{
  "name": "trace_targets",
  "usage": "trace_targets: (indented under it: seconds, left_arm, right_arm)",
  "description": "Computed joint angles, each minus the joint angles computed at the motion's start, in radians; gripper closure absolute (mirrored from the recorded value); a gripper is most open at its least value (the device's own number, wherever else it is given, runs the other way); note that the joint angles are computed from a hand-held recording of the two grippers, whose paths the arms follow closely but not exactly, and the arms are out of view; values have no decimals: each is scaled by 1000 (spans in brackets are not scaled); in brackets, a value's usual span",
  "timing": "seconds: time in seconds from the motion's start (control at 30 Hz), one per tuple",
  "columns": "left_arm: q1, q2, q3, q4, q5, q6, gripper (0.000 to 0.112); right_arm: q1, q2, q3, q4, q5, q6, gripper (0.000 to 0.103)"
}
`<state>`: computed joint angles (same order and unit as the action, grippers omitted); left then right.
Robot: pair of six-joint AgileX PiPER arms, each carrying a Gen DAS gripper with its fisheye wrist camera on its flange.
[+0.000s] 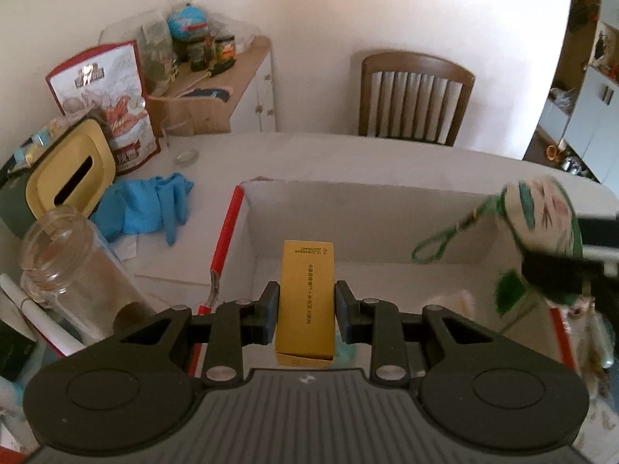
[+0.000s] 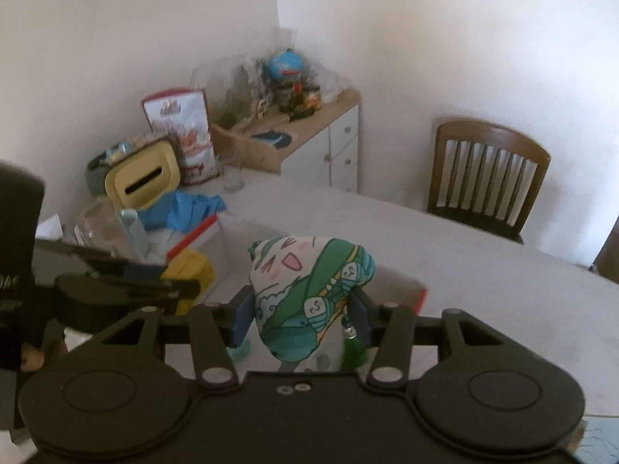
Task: Organize objects
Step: 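Carry the plush pouch and yellow box with both tools into the cardboard box, then open the right tool to release the plush pouch while the left tool releases the yellow box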
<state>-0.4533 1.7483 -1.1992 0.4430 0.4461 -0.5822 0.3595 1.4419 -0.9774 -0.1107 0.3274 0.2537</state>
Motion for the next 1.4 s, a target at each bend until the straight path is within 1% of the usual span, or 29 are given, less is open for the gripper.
trace_targets:
  seconds: [0.1, 0.17, 0.33, 0.4, 0.5, 0.57, 0.67, 0.73, 0.83, 0.9, 1.1, 1.17, 1.27, 1.4]
  left_arm:
    - [18, 56, -36, -8, -3, 16, 83]
    - [24, 89, -60, -19, -4, 33, 83]
    - [32, 176, -144, -69, 28, 98, 83]
    - [31, 208, -181, -88, 50, 126, 83]
    - [32, 259, -247, -120, 92, 158, 83]
    - [35, 295, -300, -149, 131, 183, 83]
    - [31, 351, -377, -158, 209, 196, 83]
    - [32, 374, -404, -172, 232, 212, 83]
    - [32, 395, -430, -190, 259, 240, 83]
    - [34, 417, -466, -215, 301, 277, 83]
    - [45, 452, -522, -269, 362, 324, 83]
    - [49, 458, -534, -283, 372, 338, 83]
    - [48, 461, -540, -283, 379, 341, 83]
    - [55, 453, -525, -300, 365, 360, 83]
  right_arm:
    - [17, 52, 1, 20, -19, -18, 53]
    - [23, 79, 1, 67, -26, -68, 53]
    - [50, 155, -18, 111, -5, -132, 53]
    - [52, 184, -28, 149, 5, -173, 53]
    - [60, 222, -47, 135, 21, -160, 52]
    - [63, 244, -61, 145, 30, -167, 52]
    - [70, 273, -81, 130, 49, -153, 52]
    - [73, 289, -92, 125, 63, -145, 52]
    - [73, 302, -103, 143, 79, -152, 52]
    - [67, 316, -118, 183, 100, -174, 52]
    - [72, 332, -117, 152, 106, -128, 51]
    - [69, 334, -117, 161, 106, -135, 48]
    - [64, 339, -119, 170, 107, -138, 48]
    - [63, 341, -128, 168, 110, -140, 47]
